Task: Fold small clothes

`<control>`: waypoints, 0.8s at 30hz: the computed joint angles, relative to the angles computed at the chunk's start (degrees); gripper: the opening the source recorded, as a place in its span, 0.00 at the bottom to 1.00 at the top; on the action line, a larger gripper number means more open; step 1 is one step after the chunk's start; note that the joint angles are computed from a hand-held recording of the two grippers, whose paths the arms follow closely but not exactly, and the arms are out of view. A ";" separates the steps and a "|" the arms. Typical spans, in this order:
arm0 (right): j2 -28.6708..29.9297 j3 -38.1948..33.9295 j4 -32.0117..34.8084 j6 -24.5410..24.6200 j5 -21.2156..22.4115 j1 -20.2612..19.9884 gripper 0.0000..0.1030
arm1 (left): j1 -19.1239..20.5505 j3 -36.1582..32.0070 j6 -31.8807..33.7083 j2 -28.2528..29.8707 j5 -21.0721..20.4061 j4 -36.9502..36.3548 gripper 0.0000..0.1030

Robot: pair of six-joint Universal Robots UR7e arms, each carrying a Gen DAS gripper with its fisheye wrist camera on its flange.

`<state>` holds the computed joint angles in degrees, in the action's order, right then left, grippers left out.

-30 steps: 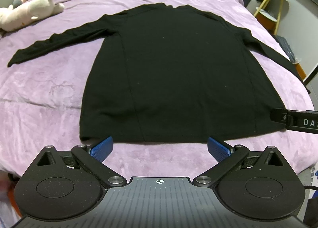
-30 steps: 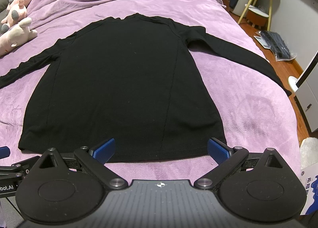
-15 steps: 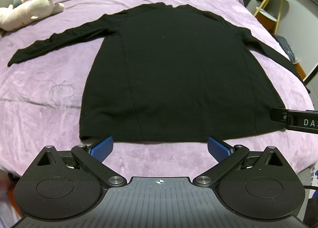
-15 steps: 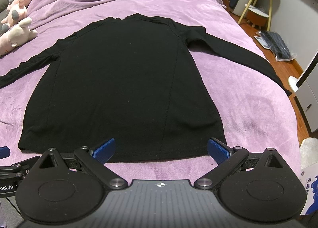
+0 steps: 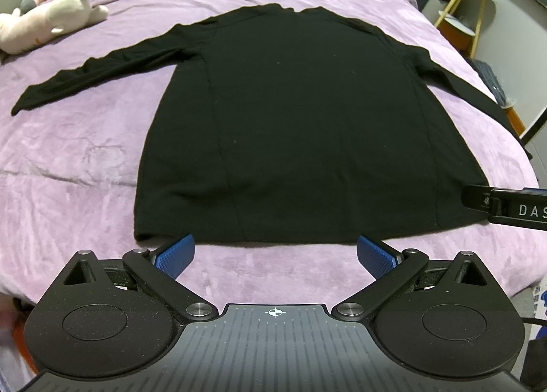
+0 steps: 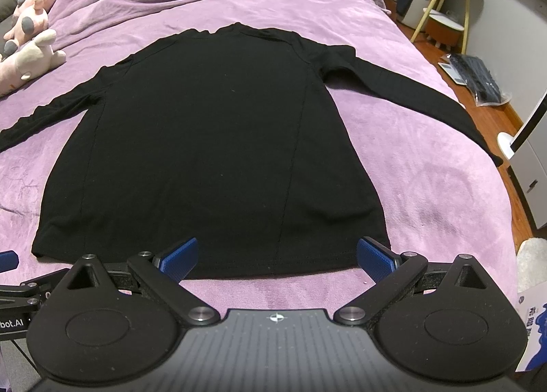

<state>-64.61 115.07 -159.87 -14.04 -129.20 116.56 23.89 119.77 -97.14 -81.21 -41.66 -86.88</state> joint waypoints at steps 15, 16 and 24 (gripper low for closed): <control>-1.22 0.70 -0.59 -1.06 5.07 -1.70 0.96 | 0.62 0.07 1.33 0.36 0.29 -2.47 1.00; -1.39 1.01 -1.32 -1.57 6.14 -2.16 0.96 | 0.78 0.22 1.85 0.23 0.42 -3.19 1.00; -1.71 4.47 -23.40 -5.57 23.82 -13.02 0.96 | 3.77 1.27 7.47 0.82 4.04 -10.41 1.00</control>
<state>-66.32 119.54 -183.28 -19.61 -105.38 103.54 27.66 121.04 -89.67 -80.39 -37.63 -97.29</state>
